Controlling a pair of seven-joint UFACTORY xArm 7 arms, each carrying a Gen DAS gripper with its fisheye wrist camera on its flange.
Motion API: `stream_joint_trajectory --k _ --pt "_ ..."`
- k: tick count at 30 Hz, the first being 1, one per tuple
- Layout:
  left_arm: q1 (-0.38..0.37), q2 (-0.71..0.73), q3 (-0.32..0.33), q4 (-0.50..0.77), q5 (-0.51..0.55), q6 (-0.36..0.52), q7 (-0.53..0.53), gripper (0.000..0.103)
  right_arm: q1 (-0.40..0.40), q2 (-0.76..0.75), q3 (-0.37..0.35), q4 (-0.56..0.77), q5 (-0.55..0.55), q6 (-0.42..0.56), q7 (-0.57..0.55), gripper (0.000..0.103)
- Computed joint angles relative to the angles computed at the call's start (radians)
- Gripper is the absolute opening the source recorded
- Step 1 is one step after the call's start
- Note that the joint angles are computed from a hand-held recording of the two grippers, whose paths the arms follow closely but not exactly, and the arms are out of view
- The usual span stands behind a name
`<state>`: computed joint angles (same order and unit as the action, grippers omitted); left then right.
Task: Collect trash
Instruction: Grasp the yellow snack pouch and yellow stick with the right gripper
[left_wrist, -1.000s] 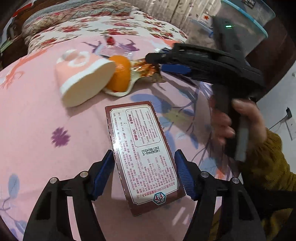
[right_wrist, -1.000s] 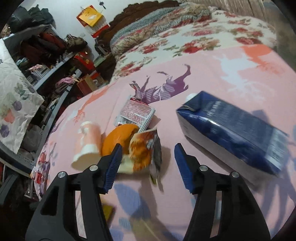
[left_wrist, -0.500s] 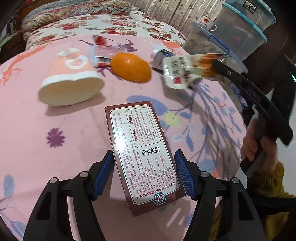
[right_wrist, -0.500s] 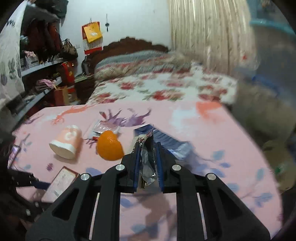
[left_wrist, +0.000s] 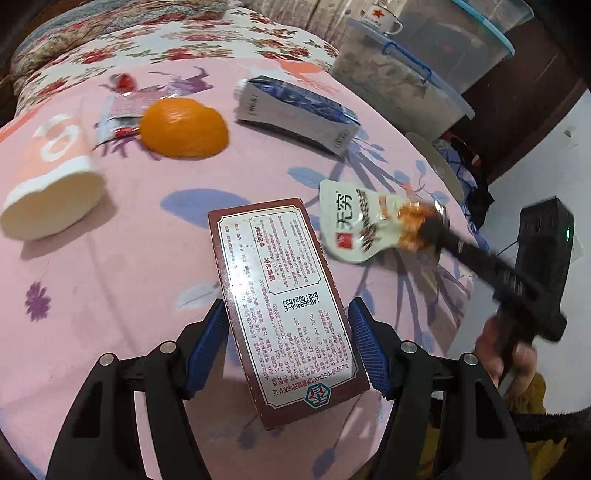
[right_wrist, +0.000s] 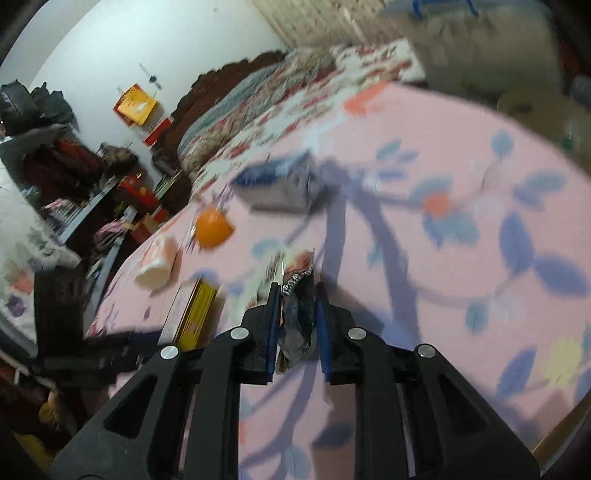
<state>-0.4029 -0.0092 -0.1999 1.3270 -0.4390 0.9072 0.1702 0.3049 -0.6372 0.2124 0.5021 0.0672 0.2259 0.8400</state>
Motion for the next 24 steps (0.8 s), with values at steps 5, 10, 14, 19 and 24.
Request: stream_joint_trajectory --k 5,10,14,19,24 --pt "-0.023 0.04 -0.02 0.043 0.053 -0.003 -0.028 0.064 0.023 -0.08 0.031 -0.056 -0.018 -0.011 -0.023 0.086" --pt "-0.039 0.062 -0.028 0.067 0.105 -0.007 -0.064 0.064 -0.015 -0.144 -0.005 -0.062 -0.055 0.035 -0.065 0.086" --pt "-0.04 0.056 -0.027 0.062 0.111 -0.003 -0.076 0.064 0.041 -0.072 -0.147 -0.018 0.002 0.048 -0.184 0.072" --pt "-0.039 0.049 -0.026 0.055 0.104 0.001 -0.081 0.064 0.264 0.047 -0.374 0.035 0.228 0.065 -0.397 0.039" --pt "-0.038 0.057 -0.025 0.066 0.1 0.005 -0.078 0.064 0.246 0.029 -0.305 0.011 0.31 0.062 -0.407 0.036"
